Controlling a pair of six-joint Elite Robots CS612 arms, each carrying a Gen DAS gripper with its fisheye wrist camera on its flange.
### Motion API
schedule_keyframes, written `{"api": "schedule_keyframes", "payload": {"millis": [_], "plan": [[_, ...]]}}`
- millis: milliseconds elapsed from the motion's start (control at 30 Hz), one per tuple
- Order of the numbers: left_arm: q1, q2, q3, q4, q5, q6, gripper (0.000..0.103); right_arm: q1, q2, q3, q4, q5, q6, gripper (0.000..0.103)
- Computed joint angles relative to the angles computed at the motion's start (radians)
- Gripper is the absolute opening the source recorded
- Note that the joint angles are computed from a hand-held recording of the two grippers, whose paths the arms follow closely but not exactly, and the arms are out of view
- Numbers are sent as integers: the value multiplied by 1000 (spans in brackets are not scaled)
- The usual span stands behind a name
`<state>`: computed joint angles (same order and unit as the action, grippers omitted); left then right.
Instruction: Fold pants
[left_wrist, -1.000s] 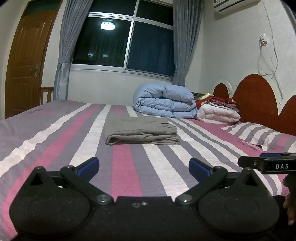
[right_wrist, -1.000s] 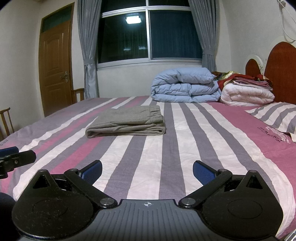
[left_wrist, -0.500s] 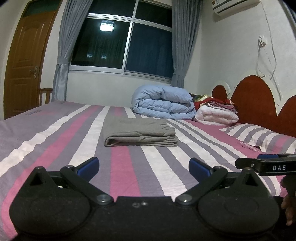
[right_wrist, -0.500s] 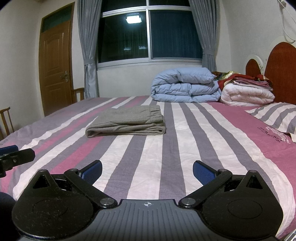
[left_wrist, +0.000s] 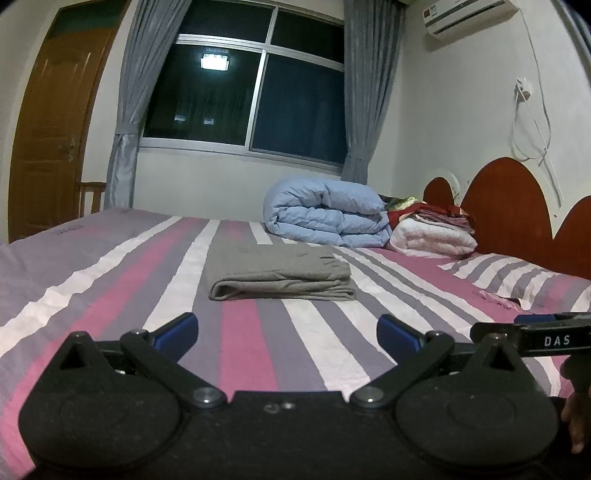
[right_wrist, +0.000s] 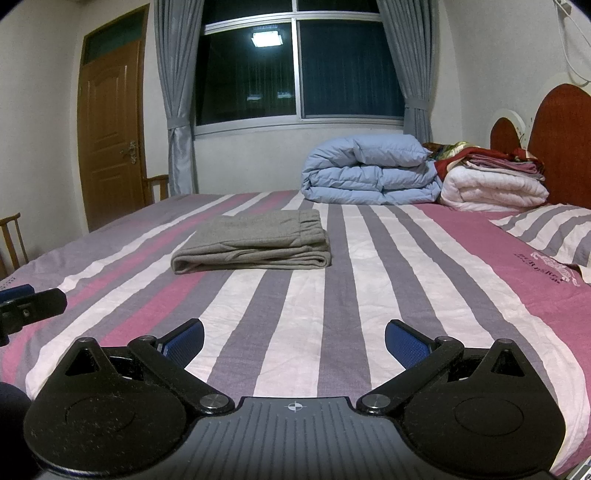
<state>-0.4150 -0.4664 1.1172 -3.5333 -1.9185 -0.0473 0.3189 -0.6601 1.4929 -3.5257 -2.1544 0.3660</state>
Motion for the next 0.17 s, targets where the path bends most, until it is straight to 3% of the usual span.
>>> {"api": "schedule_keyframes", "payload": {"millis": [167], "plan": [[2,9,-9,-12,-18,0,97,-1,-1,1,0,1,-2,103]]}}
